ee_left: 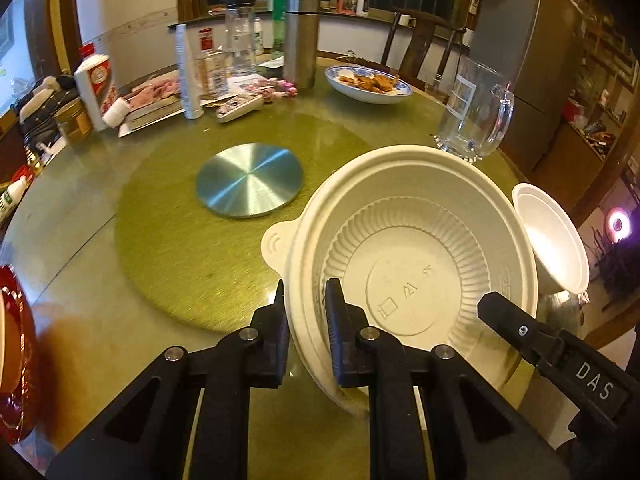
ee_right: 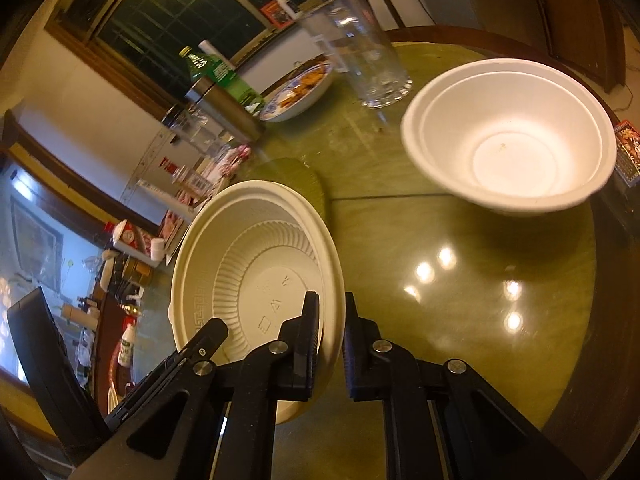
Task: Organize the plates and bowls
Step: 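Carry the second beige bowl with both tools toward the bowl stack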
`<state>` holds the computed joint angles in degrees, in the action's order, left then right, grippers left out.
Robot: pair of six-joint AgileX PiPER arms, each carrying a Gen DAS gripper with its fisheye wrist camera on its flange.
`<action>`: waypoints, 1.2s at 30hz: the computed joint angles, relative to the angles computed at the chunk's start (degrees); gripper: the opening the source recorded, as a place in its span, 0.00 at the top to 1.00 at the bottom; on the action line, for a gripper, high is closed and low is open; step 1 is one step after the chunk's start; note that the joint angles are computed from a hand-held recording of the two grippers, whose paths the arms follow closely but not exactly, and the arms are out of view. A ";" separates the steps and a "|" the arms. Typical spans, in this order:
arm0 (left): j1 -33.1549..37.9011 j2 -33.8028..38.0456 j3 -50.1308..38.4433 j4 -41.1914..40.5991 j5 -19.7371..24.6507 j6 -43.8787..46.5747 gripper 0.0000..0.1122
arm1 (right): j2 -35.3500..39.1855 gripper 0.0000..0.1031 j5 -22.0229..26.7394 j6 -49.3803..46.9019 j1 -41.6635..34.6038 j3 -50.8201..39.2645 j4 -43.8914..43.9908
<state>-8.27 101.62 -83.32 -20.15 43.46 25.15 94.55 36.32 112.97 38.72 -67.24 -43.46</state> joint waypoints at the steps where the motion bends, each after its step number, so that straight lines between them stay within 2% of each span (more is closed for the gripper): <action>1: 0.77 -0.48 0.85 -0.68 -0.21 0.81 0.87 | 0.37 0.90 0.73 0.06 0.85 -0.68 -0.16; 9: 8.56 -3.36 4.77 -5.72 1.54 7.30 0.87 | 4.61 0.90 5.53 -1.11 7.38 -7.47 -0.11; 21: 18.61 -6.32 8.52 -9.65 3.46 14.48 0.87 | 11.87 0.90 9.20 -5.23 13.23 -18.38 1.80; 36: 28.27 -6.27 6.56 -13.67 7.00 20.12 0.87 | 19.92 0.90 14.70 -13.90 17.06 -34.00 4.90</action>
<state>20.00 95.35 -76.76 -33.82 50.45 45.28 114.47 51.02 99.07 55.78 -101.24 -38.56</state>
